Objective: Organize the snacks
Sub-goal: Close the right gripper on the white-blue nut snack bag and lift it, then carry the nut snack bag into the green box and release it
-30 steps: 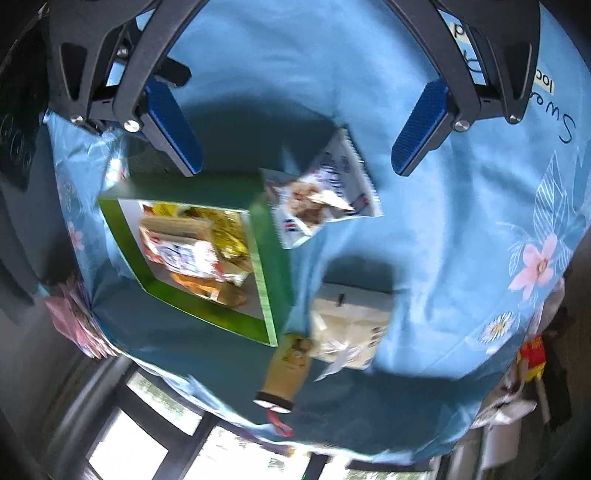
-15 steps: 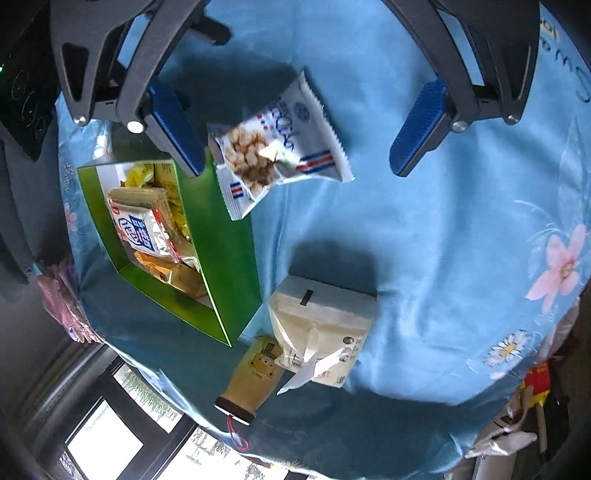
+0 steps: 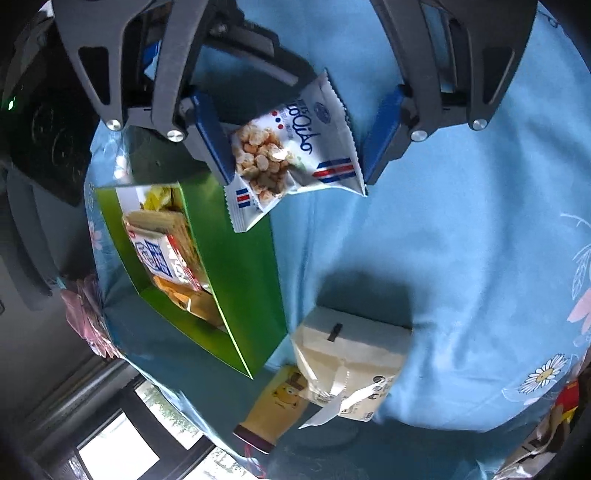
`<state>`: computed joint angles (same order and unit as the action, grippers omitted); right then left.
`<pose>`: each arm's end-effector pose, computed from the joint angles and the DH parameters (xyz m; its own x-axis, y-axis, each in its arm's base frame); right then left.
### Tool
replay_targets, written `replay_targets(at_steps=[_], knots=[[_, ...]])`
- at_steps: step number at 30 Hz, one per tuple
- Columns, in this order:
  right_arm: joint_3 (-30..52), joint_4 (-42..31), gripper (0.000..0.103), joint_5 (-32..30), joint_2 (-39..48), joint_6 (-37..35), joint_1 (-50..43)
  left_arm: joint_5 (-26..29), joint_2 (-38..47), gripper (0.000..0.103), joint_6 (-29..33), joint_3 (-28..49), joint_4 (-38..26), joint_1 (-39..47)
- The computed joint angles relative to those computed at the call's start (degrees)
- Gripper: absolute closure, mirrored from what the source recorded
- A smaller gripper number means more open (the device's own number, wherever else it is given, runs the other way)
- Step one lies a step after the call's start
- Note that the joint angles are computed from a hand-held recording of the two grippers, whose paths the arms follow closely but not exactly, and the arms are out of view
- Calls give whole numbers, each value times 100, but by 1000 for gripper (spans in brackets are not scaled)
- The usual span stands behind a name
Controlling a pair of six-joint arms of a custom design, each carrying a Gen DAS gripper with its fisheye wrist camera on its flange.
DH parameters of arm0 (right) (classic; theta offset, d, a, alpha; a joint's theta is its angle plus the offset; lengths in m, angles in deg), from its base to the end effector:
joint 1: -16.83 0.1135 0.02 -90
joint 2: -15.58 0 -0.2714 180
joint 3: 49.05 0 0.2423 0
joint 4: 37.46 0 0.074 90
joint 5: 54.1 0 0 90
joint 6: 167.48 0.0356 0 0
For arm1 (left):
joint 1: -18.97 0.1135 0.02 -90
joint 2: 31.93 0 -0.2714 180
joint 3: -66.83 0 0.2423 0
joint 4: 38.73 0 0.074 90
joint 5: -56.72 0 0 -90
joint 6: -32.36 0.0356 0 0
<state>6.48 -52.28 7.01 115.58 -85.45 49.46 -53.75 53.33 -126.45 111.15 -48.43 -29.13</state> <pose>0.2381 0.1729 0.1206 -0.6228 -0.5429 -0.5634 -0.7737 0.5342 0.3406 0.1753 -0.1768 0.1422 -0.6987 -0.5293 -0.4813 -0.2829 0.8224 -0.4936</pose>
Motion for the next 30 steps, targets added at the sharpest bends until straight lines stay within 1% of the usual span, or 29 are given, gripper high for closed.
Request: replay_targets(at_steps=[5,6,7,12,14,15,16,18,22,30], knots=[[-27,-4,37,-119,12,-72,-109,-36,107,37,-63,122,-127,-261],[-10,-37,44,-132,23,-108,-118,-52,115,37,-128,122,-137,-291],[-5,-126,46,-208,6,-166,-154,-70,109,37,-203,113,-139,-331],[-153,-222,48,-119,-186,-502,-128,-319,145,38,-523,248,-403,-685],[-227,-257,53,-151,-257,-609,-181,-453,210,40,-685,381,-596,-858],[-259,-291,57,-194,-290,-660,-231,-491,237,40,-725,444,-672,-905],[-265,-337,58,-264,-299,-713,-290,-545,275,41,-781,520,-765,-976],[-334,-386,60,-300,-380,-819,-355,-636,368,42,-855,678,-901,-1092],[-543,-494,61,-429,-664,-1019,-578,-881,626,42,-984,1205,-1445,-1373],[-745,-1155,61,-848,-1493,-1498,-1285,-1251,888,42,-844,2132,-2211,-1673]])
